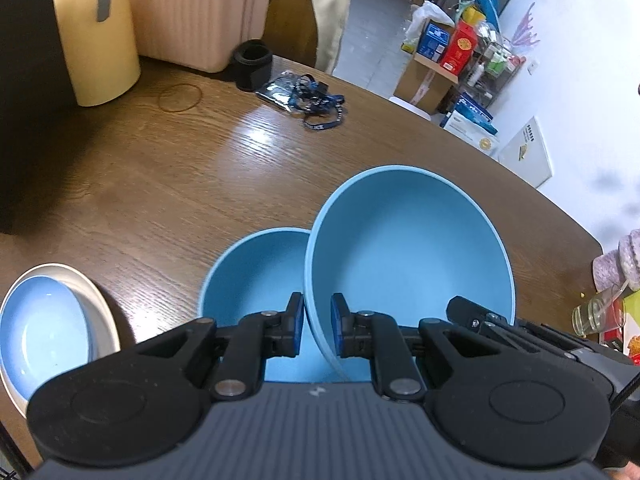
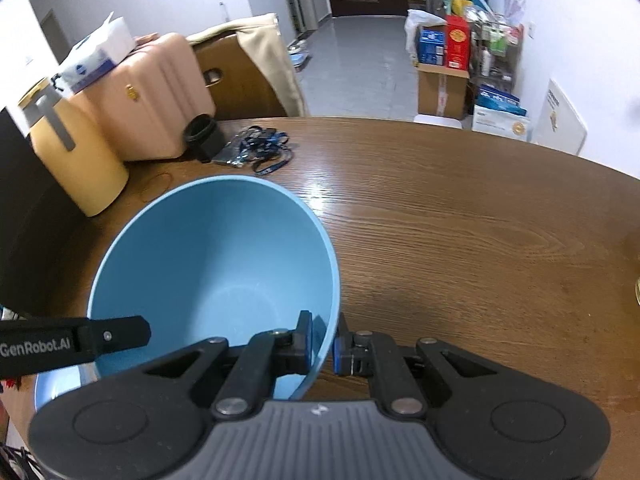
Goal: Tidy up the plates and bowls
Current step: 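Lift the third bowl with both grippers and carry it over the nested bowls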
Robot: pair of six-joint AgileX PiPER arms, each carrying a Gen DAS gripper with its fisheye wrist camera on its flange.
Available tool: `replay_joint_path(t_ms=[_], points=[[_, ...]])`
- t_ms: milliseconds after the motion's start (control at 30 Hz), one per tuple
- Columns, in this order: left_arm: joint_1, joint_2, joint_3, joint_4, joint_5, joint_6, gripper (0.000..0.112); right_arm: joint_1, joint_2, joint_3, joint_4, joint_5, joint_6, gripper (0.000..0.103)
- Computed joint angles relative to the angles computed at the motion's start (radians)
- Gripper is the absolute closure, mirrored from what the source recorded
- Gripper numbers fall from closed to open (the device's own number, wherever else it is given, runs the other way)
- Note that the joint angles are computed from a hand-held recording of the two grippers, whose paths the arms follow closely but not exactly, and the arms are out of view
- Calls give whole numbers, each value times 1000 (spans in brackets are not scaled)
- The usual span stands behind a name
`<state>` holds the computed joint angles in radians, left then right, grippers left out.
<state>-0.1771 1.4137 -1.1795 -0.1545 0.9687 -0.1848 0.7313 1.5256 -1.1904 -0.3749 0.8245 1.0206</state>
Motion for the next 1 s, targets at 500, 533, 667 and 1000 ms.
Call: replay_joint_path(t_ms=[500, 533, 667, 1000], points=[[70, -24, 37, -12, 14, 40, 97, 38, 56, -59, 22, 10, -24, 94], [74, -24, 40, -15, 16, 43, 97, 38, 57, -60, 25, 10, -25, 94], [92, -31, 60, -26, 12, 63, 97, 41, 71, -66, 30, 6, -26, 94], [128, -39, 96, -45, 7, 103, 97, 74, 89, -72, 19, 8, 4, 94]])
